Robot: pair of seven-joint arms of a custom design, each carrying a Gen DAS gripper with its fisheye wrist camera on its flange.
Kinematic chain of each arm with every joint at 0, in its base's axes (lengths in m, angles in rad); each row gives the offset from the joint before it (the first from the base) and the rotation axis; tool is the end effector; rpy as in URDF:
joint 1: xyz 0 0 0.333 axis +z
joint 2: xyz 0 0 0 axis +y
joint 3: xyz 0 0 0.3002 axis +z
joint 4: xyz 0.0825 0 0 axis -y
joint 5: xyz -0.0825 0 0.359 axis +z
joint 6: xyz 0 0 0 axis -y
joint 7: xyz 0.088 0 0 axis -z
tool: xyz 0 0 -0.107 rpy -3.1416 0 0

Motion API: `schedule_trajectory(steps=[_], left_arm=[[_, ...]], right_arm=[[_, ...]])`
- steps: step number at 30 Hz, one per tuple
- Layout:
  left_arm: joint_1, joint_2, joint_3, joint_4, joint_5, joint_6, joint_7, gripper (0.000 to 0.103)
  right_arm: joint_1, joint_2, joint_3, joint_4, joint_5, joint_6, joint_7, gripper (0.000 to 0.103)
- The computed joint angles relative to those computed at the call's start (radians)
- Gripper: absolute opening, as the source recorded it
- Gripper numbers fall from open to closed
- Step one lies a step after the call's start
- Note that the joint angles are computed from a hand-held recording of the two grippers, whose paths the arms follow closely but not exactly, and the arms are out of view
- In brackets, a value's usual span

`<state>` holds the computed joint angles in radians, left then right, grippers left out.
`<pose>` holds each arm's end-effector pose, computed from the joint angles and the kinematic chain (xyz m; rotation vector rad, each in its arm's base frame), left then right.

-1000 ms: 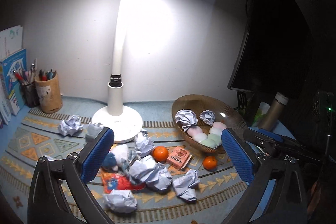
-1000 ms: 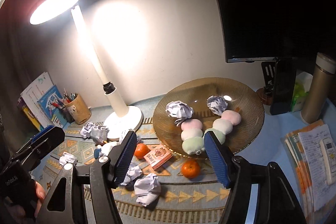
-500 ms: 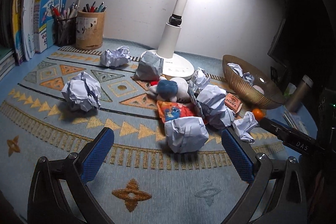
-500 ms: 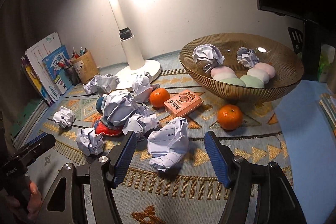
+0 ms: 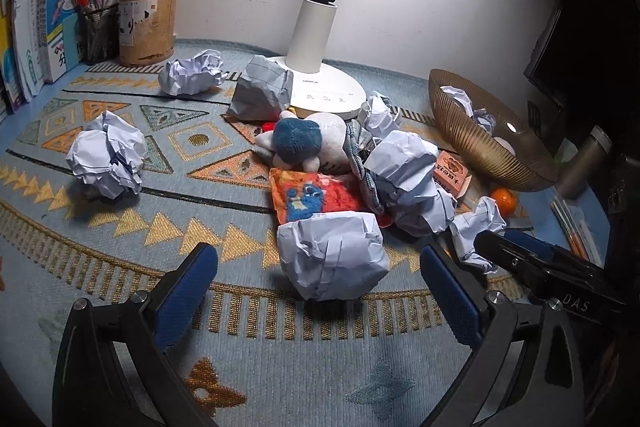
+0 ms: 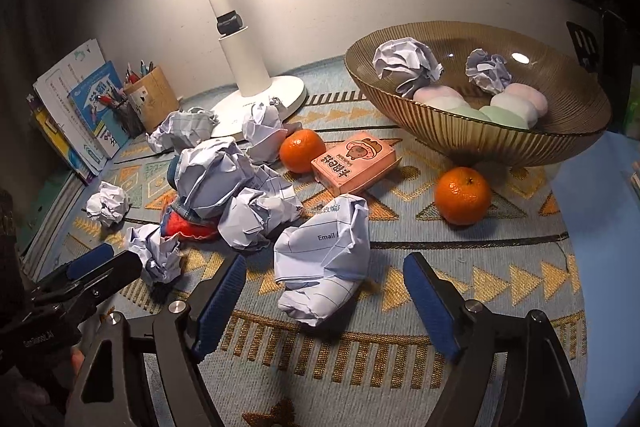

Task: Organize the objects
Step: 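Move both grippers back toward the paper balls beside the mandarins, then grasp a paper ball with the left gripper while the right gripper grasps the Email-printed paper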

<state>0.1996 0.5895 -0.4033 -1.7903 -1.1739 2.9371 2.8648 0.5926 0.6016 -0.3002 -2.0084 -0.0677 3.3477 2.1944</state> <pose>0.6481 -0.0437 0.2750 -1.6430 2.1301 -1.1270 0.5947 0.2068 0.2592 -1.5924 1.8362 -0.4955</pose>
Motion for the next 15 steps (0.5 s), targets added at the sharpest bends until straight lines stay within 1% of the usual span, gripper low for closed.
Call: schedule_trajectory(steps=[1,3,5,6,7,8,9,11,12,13,14,15], left_arm=[[0.001,0.004,-0.002,0.003,-0.006,0.008,0.003,0.101],[-0.014,0.01,0.009,0.006,0.013,0.024,-0.017,0.099],[-0.029,0.016,0.023,0.009,0.059,0.019,-0.052,0.09],[-0.043,0.018,0.035,0.007,0.091,0.022,-0.079,0.082],[-0.05,0.02,0.041,0.005,0.118,0.025,-0.099,0.075],[-0.046,0.02,0.034,0.002,0.133,0.031,-0.103,0.075],[-0.031,0.021,0.013,-0.003,0.13,0.047,-0.087,0.075],[0.0,0.024,-0.026,-0.01,0.121,0.063,-0.057,0.064],[0.004,0.024,-0.028,-0.01,0.132,0.051,-0.063,0.058],[0.012,0.025,-0.034,-0.009,0.137,0.039,-0.061,0.055],[0.024,0.026,-0.047,-0.01,0.129,0.042,-0.045,0.054],[0.052,0.028,-0.077,-0.012,0.101,0.042,-0.005,0.053]], right_arm=[[-0.016,0.006,0.017,0.017,-0.003,-0.017,-0.003,0.079],[0.016,0.022,-0.016,0.041,-0.005,-0.06,0.009,0.079],[0.007,0.025,-0.009,0.052,-0.028,-0.077,0.02,0.079],[0.025,0.03,-0.029,0.056,-0.035,-0.084,0.033,0.079],[0.046,0.034,-0.053,0.058,-0.04,-0.091,0.048,0.079],[0.047,0.037,-0.054,0.064,-0.05,-0.1,0.057,0.079],[0.038,0.038,-0.046,0.071,-0.063,-0.111,0.063,0.078],[0.03,0.042,-0.04,0.085,-0.091,-0.134,0.079,0.071],[0.026,0.046,-0.036,0.095,-0.104,-0.15,0.086,0.066],[0.015,0.049,-0.026,0.107,-0.117,-0.169,0.091,0.062],[0.023,0.054,-0.035,0.116,-0.131,-0.181,0.103,0.061],[0.038,0.057,-0.052,0.119,-0.145,-0.185,0.119,0.055]])
